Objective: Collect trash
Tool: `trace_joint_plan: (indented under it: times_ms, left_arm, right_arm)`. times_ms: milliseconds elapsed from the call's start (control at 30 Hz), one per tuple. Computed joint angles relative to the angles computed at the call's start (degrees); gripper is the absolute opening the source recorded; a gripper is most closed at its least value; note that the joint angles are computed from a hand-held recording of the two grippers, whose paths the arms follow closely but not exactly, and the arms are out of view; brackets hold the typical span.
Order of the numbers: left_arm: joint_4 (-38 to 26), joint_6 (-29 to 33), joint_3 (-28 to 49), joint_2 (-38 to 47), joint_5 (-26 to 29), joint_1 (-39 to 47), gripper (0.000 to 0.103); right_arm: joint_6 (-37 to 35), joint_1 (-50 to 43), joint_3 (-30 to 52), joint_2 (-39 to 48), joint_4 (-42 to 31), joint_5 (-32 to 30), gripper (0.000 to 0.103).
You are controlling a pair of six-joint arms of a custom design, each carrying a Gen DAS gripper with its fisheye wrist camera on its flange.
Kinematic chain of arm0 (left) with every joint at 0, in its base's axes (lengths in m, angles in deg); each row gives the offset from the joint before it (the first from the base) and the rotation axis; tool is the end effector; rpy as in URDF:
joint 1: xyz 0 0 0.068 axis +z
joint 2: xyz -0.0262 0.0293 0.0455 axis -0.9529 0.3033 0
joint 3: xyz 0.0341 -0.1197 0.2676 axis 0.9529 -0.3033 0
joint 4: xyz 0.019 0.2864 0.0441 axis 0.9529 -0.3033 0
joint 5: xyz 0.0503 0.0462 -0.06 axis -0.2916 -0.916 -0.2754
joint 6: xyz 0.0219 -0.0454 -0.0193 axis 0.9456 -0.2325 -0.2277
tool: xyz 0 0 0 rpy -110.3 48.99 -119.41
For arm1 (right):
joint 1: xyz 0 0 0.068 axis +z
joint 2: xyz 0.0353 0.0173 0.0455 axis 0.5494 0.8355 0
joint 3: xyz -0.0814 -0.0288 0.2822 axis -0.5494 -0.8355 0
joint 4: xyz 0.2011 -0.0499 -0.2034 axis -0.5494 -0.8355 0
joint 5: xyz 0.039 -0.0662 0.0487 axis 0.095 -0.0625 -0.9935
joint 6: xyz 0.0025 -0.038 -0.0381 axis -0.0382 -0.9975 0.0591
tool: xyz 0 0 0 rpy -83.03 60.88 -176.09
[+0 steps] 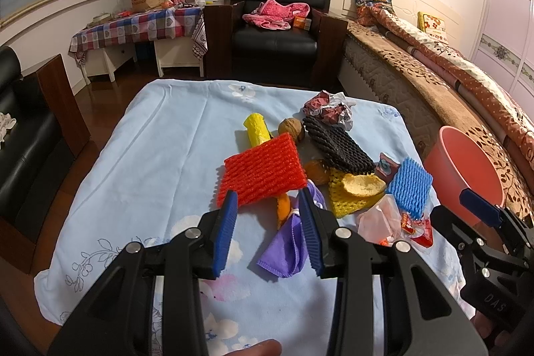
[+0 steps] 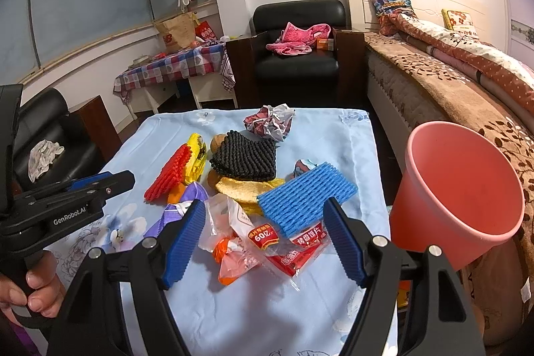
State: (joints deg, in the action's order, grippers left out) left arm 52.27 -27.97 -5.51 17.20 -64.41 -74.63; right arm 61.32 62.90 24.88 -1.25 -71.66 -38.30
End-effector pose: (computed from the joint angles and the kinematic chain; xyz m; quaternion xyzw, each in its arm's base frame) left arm 0.3512 -0.0215 0.2566 0.1094 0.9114 -0.0816 0.3882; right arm 0.2759 0.1423 0.2304 0.0547 0.8899 0.0593 0.4490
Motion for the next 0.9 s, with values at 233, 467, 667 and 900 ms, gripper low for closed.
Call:
trace_joint_plan:
  times_ms: [233, 467, 667, 900]
  left_arm:
    - [-0.1, 0.0, 0.1, 0.1, 0.1, 0.0, 0.038]
    - [-0.4, -0.1, -0.1, 0.0, 0.5, -0.1, 0.038]
    - [-0.7, 1.8, -1.3, -0.6, 2.7, 1.8, 0.038]
    - [-3.2, 5.4, -0.7, 0.0, 7.8, 5.5, 0.038]
  right_arm:
    - [-0.2, 0.0, -0.1, -0.2, -0.3, -0.2, 0.07]
    - [0.1, -0.5, -0.2, -0.5, -1.0, -0.5, 0.068]
    - [0.1, -0.9, -0.6, -0.9, -1.5, -0.6, 0.068]
    - [0.1, -1.8, -1.3, -1.4, -2.1, -1.9, 0.064]
